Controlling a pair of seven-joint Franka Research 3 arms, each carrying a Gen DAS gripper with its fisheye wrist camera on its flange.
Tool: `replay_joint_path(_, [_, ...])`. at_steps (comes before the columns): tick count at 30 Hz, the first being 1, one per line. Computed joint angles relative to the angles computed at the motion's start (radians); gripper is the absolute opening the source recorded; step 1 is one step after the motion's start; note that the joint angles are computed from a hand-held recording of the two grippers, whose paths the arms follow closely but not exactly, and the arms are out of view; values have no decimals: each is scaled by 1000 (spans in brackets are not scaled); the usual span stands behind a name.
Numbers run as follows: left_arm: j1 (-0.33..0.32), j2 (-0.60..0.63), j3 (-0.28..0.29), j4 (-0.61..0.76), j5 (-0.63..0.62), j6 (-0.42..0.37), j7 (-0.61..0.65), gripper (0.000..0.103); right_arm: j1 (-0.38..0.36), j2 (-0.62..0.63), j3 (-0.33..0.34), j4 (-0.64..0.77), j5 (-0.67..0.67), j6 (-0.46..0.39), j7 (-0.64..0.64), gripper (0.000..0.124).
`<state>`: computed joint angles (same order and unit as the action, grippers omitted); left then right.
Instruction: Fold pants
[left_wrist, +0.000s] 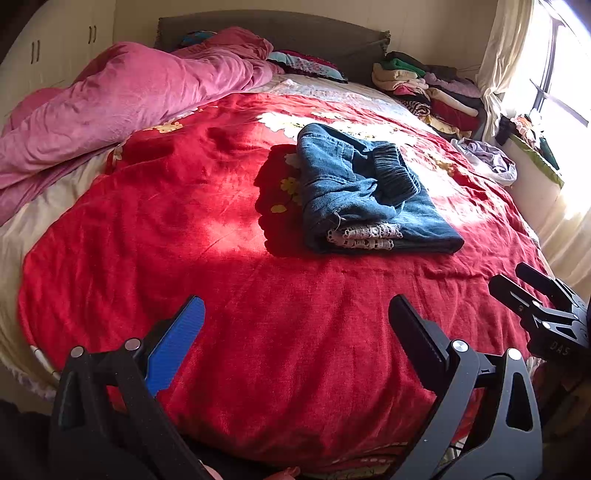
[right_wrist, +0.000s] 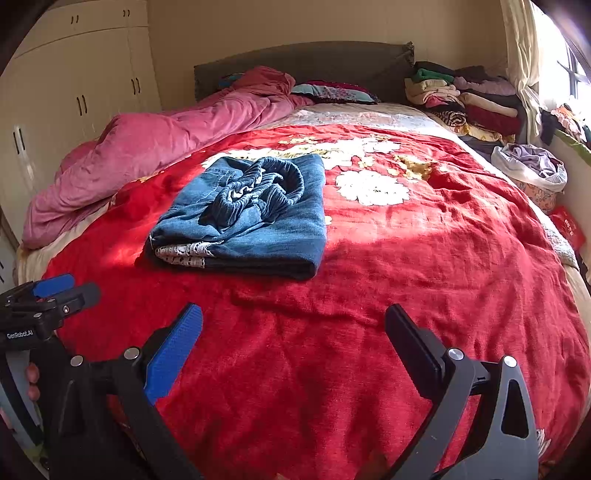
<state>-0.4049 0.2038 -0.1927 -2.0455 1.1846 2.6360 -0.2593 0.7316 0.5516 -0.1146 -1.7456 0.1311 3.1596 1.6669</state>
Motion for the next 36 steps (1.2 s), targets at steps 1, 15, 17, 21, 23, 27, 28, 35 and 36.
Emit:
replay_joint_path(1, [0,0,-1,1,-3,-2,2,93,4,1,-4,1,0,-1,2,99])
replay_joint_path(15, [10,-12,-1,-16,-19,6,20,93,32,3,-39,8,-14,-9,28,99])
replay_joint_path(17, [11,-12,-3,-18,-30,2,31,93,40,3,-49,7,-18,-10,36,99])
replay_joint_path(21, [9,-10,-6,-13,-49,-5,50,93,61,5,-81,7,-30,-16,59,98])
replay_joint_path(23, [12,-13,-5,-18,-59,-1,70,93,75,7,-104,6,-39,-18,74,99])
replay_joint_path(27, [11,-5,-8,-5,-111,-49,117,93,113,10,-175,-1,-62,-26,124,99])
replay_joint_path(28, [14,-5,-8,-6,-132,-57,127,93,124,10,-198,-6,-68,-26,140,99])
replay_joint_path(35, [83,-60,28,-77,-154,-88,136,93,193,60,-423,17,-123,-82,310,99])
replay_joint_path(36, [106,-62,34,-78,-190,-106,168,93,204,88,-475,45,-139,-118,346,99])
